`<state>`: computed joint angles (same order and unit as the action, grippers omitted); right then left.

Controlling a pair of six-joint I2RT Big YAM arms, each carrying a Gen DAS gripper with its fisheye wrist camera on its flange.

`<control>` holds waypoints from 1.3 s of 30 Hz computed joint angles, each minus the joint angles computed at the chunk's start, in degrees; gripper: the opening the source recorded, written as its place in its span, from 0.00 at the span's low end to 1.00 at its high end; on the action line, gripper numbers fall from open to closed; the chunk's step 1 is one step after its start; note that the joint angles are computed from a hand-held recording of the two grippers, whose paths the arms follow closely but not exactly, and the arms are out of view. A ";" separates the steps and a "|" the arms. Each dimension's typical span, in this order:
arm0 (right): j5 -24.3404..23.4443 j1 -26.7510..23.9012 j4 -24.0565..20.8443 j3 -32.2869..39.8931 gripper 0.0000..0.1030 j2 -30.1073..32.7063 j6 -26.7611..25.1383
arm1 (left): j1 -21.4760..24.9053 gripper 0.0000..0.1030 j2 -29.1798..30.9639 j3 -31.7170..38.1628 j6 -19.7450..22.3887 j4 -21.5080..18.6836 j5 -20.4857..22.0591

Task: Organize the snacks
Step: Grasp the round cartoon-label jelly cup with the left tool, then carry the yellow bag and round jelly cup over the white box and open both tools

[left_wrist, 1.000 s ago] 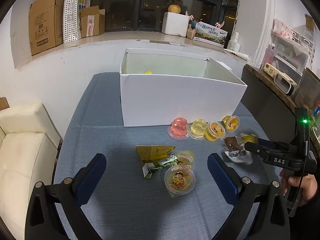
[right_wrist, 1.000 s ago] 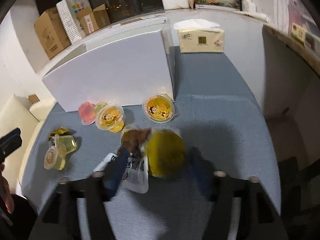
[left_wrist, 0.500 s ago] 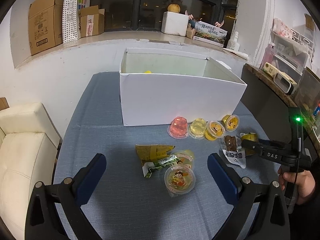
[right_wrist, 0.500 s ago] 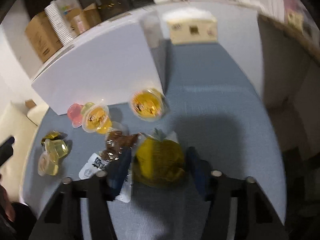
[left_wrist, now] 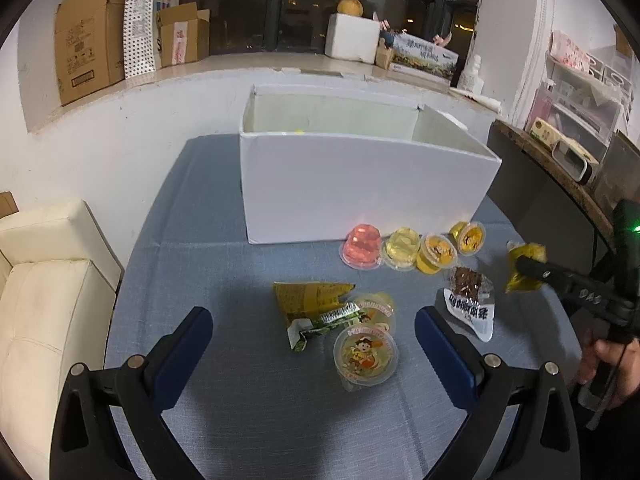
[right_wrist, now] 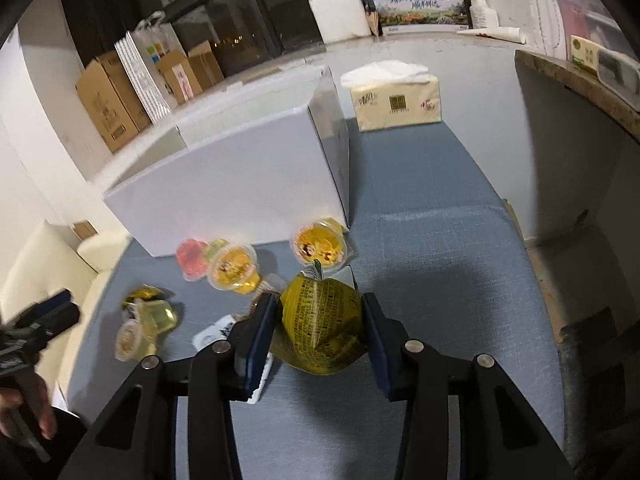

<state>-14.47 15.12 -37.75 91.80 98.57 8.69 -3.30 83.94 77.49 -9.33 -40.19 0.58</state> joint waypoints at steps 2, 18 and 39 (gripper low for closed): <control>-0.75 0.05 1.13 -0.98 0.46 -0.90 0.23 | -0.45 1.00 0.64 0.33 0.77 -0.57 -1.25; -2.74 0.26 0.83 -0.92 0.46 -0.64 -0.89 | -4.12 0.86 7.43 3.77 3.13 -5.93 -3.00; -5.74 1.18 3.54 3.00 0.46 -1.24 -3.73 | -2.52 0.50 0.60 5.60 2.05 2.87 0.48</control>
<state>-20.21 16.29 -34.21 94.81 97.33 4.96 -5.83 84.54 83.09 -7.27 -37.32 1.06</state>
